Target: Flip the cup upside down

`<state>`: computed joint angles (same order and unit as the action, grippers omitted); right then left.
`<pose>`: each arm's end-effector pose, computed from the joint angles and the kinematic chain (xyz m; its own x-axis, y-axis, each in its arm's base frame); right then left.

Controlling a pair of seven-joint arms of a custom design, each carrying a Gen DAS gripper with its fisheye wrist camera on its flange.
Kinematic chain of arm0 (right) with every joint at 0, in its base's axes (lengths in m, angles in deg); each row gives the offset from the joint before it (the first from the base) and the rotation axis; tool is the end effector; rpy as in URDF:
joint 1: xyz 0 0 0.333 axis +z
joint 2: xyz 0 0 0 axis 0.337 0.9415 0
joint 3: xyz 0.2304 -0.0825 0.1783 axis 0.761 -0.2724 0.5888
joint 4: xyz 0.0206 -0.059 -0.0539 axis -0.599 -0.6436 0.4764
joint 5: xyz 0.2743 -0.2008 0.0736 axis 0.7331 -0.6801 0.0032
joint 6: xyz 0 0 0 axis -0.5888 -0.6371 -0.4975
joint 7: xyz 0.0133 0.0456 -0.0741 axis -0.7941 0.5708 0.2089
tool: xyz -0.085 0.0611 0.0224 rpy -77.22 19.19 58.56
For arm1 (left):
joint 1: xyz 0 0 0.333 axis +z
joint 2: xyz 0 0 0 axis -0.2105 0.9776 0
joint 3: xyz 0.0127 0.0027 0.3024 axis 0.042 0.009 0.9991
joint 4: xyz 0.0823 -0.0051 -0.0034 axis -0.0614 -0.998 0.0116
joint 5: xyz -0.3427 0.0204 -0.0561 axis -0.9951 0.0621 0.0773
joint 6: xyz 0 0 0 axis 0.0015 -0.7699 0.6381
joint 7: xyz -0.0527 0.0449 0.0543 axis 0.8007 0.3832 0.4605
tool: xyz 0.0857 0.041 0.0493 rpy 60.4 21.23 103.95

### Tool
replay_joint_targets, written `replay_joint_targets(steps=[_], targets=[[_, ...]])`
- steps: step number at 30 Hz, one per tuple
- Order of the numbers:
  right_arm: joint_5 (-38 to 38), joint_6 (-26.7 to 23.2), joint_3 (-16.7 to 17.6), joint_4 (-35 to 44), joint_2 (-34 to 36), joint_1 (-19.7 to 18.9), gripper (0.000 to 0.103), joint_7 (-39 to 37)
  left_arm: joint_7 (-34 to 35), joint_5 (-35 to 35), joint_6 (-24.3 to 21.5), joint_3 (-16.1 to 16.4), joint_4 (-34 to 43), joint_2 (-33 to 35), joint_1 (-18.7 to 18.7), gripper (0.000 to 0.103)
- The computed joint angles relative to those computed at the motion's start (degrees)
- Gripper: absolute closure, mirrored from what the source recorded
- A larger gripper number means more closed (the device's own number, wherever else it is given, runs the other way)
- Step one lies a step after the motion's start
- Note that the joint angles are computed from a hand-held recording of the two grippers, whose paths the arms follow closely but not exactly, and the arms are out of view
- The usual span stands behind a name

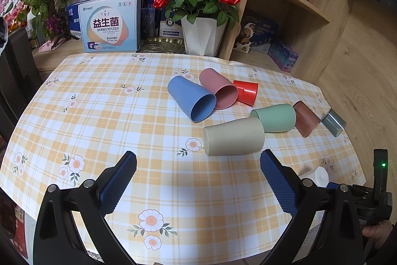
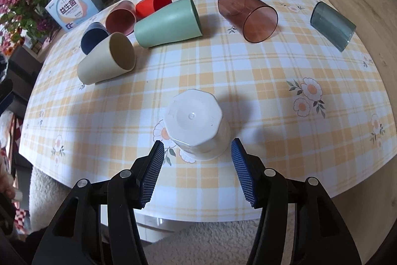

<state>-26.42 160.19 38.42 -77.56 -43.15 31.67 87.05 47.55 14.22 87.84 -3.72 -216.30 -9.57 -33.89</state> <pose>0.5463 0.1311 0.3797 0.5633 -0.8058 -0.1825 -0.7895 -0.4599 -0.4064 0.3764 -0.3076 0.4527 0.5274 -0.8341 0.1617 -0.5398 -0.4759 -0.6944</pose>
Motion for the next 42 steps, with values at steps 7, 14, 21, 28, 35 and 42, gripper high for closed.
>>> replay_joint_targets(steps=[7,14,21,28,35,42], targets=[[2.21,1.88,0.47,-0.91,-1.63,0.06,0.031,-1.18,1.49,-0.02,-1.18,-0.92,0.72,-1.39,-0.54,0.006],[11.3,5.86,1.46,-4.84,-7.98,0.35,0.014,-8.7,4.53,0.78,-9.26,-3.45,4.24,-2.22,-2.86,0.006],[19.54,5.31,0.33,-8.01,-17.49,1.9,0.014,-15.71,6.76,4.27,-19.87,-6.36,10.17,-2.03,-6.22,0.006],[23.7,5.74,-1.69,-10.78,-26.92,3.76,0.014,-19.69,7.89,9.69,-27.75,-8.61,15.86,-1.04,-9.35,0.006],[26.69,7.64,-3.1,-12.29,-33.44,5.13,0.014,-21.8,9.01,12.85,-34.37,-9.48,20.95,0.89,-12.34,0.006],[29.16,9.33,-4.54,-12.78,-37.49,6.58,0.014,-23.78,10.12,14.88,-38.51,-9.87,24.28,2.34,-14.49,0.006]])
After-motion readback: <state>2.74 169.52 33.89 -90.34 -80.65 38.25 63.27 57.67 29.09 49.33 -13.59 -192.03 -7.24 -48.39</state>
